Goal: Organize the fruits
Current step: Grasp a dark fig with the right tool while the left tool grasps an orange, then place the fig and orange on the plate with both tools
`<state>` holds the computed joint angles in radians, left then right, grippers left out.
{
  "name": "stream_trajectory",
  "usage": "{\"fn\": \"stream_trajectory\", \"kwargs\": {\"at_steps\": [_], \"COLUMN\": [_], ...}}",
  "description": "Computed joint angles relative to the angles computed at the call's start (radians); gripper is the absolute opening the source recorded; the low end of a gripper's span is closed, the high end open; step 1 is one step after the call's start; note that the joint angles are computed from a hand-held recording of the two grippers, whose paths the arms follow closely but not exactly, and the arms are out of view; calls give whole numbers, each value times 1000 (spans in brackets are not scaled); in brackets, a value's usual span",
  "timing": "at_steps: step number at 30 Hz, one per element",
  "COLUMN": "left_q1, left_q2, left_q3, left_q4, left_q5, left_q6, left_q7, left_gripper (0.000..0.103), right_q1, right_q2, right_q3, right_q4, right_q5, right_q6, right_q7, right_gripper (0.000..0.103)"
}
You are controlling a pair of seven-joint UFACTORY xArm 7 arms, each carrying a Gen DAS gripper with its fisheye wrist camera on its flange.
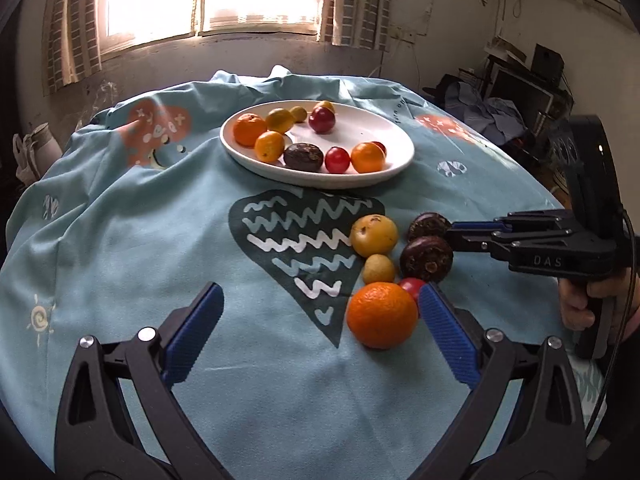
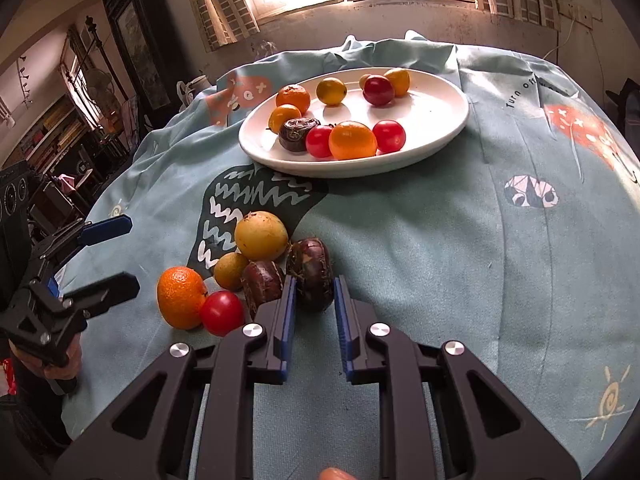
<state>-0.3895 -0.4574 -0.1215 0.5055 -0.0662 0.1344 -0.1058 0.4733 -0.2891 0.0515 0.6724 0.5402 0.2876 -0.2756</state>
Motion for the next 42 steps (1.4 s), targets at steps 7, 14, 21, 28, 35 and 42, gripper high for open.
{"fn": "stream_trajectory", "kwargs": {"at_steps": [7,14,21,28,35,42], "left_q1": [51,-10,-82,-40,-82,-107], "left_q2": [10,14,31,79,110,98], "left_q3": [-72,-9,27,-26,9,32], "left_q4": [1,0,2,24,44,39], "left_q5": [87,53,19,32,-18,-79], "left_q6": [5,-3,-9,-6,21,32], "left_q7": [-35,4,97,107,162,200], "left_gripper": [100,99,76,71,48,45], "right_q1": [53,-1,-5,-8,-11,-4], "right_q2": [72,85,20,16,16,5], "right_q3": [-37,13,-14,-9,-6,-5], "right_q4": [53,60,30,33,31,22], "right_q5": [103,164,228,211,184,167], "right_q6": [10,15,15,19,26,14], "right_q7": [-117,-129,-112,-97,-74,-68], "right_gripper": [24,21,21,21,21,21]}}
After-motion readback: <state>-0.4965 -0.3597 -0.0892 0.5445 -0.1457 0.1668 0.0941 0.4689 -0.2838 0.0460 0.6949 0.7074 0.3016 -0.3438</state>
